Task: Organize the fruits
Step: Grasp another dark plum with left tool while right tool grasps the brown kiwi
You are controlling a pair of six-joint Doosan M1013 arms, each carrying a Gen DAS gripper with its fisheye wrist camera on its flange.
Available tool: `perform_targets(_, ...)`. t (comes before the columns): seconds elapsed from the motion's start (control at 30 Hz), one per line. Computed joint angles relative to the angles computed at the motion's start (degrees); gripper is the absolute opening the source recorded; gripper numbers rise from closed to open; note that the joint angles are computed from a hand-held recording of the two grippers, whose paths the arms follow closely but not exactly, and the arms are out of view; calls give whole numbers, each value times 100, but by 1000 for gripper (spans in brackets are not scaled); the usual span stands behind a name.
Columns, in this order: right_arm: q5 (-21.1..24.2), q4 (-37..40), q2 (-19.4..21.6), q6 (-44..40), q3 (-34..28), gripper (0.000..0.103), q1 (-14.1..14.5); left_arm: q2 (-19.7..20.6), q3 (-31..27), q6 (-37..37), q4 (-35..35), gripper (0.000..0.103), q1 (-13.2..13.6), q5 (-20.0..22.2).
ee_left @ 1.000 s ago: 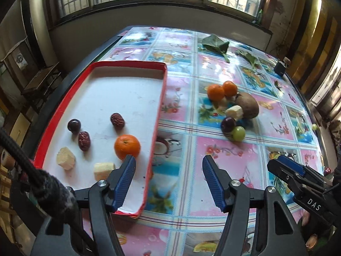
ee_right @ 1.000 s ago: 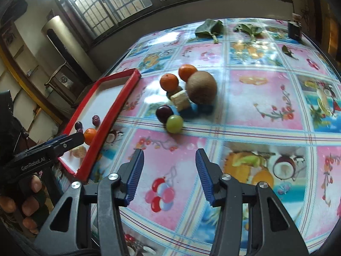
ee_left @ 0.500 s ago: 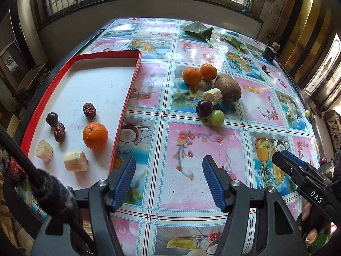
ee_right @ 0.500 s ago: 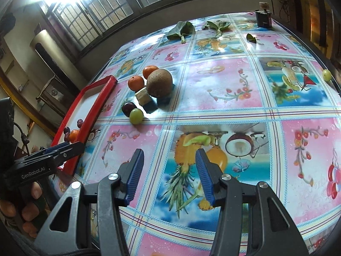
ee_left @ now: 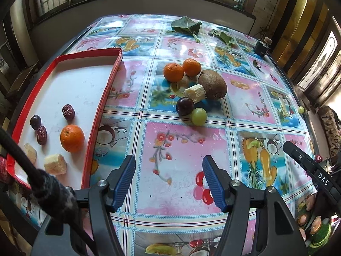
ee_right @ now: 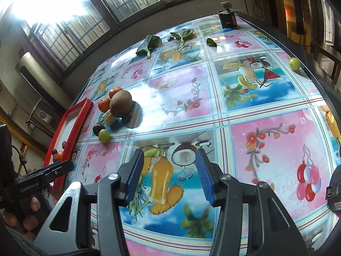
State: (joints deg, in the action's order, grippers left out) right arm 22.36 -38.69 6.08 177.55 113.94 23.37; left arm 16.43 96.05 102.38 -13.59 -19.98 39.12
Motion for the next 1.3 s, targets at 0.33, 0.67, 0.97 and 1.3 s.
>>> perform_targets(0.33, -31, 183, 85, -239, -85, 52, -100, 149, -144, -157, 127, 65, -24, 46)
perform_targets(0.67, -405, 1593, 709, -2436, -890, 52, -294, 378, -452, -199, 140, 65, 4, 26)
perform_targets(0.97, -282, 3072, 1201, -4271, -1472, 52, -445, 759, -891, -2, -296, 63, 4, 320)
perform_targets(1.3, -268, 4328, 1384, -5643, -1704, 51, -563, 950, -1099, 257, -523, 56, -49, 374)
